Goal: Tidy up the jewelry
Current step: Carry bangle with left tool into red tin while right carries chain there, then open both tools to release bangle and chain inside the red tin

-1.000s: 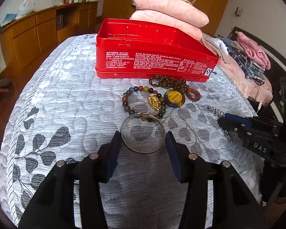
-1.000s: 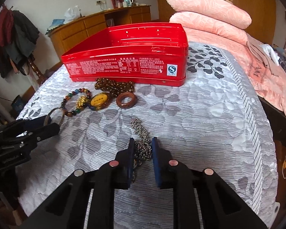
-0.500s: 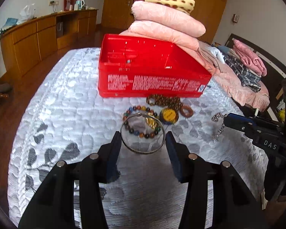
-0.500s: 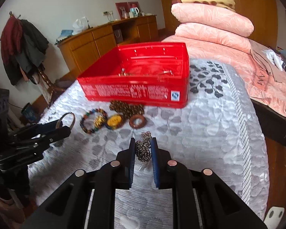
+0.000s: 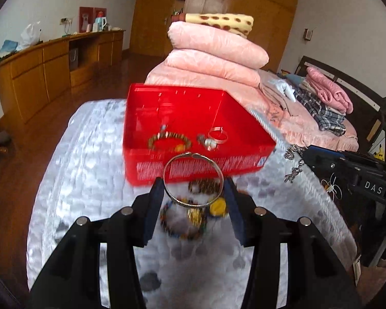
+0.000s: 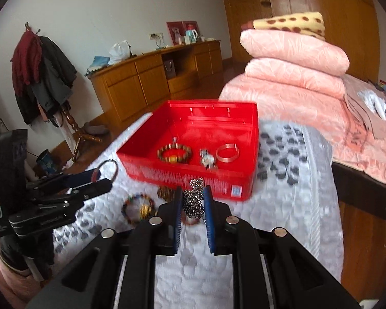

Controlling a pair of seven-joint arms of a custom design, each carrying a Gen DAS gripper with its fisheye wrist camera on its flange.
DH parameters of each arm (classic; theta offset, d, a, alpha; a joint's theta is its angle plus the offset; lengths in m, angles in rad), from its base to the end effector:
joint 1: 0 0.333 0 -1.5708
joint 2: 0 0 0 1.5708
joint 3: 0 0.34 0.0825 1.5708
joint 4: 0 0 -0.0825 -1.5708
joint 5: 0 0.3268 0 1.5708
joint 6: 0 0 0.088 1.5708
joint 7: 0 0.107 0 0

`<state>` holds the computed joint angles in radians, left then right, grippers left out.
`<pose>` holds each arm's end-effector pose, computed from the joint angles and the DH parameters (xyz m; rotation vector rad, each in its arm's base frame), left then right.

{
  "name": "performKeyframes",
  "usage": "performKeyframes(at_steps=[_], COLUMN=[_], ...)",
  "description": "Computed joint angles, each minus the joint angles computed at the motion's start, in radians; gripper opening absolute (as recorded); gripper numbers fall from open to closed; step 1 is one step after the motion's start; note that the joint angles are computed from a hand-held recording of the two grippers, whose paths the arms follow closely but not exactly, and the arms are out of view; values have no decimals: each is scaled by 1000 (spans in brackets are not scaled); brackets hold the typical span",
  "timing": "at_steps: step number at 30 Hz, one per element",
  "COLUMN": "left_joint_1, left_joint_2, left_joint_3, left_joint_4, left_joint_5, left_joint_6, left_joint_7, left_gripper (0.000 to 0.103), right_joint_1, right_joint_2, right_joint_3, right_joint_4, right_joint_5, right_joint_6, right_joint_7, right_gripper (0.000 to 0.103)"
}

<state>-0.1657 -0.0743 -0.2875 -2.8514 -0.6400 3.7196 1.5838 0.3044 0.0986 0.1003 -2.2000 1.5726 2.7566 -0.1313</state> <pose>0.3619 -0.0897 0.4018 -1.9054 1.5058 -0.9238 0.4883 0.1630 0.4193 -2.0339 0.9412 -0.2503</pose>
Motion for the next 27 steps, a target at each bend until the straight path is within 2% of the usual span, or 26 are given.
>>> performKeyframes(at_steps=[3,5,8,11,15,19,21,22,23,24,25,27], left_joint_1=[23,38,50,33,15,16,8,-7,8,40,44,-1], left_joint_2=[10,33,73,126,185,222,235,238,238,235,231,214], left_joint_3=[24,33,71,117,179,216,240,260,256,237,240,282], left_joint_4=[56,110,191,274,328,346,360,367,366,354,343,324], left_joint_5=[36,17,34,-2,40,124,152,151,184,237,262,247], left_joint_6=[-32,-53,-101,-151,-193,-207,-228,-247,-254,-242,-229,-210], left_joint_7=[25,72,102,165,140,76,57,56,26,-19,-39,-26], left_gripper=[46,46,46,46,46,46,47,48,53,57,57,58], right_joint_1=[1,2,1,-2,-14,-30,-32,-39,-51,-58,-67,-91], right_joint_2=[25,48,103,167,249,309,328,334,336,335,329,312], right_joint_3=[3,8,18,32,57,86,101,117,134,143,154,178], right_joint_4=[60,100,176,250,327,372,383,384,383,379,372,355], right_joint_5=[-32,-56,-119,-202,-314,-388,-409,-400,-381,-375,-359,-291], right_joint_6=[-10,-5,0,6,10,19,56,80,97,104,113,133], right_joint_7=[29,54,123,207,318,389,405,394,371,364,345,282], right_gripper=[16,16,16,16,16,16,21,33,38,38,38,41])
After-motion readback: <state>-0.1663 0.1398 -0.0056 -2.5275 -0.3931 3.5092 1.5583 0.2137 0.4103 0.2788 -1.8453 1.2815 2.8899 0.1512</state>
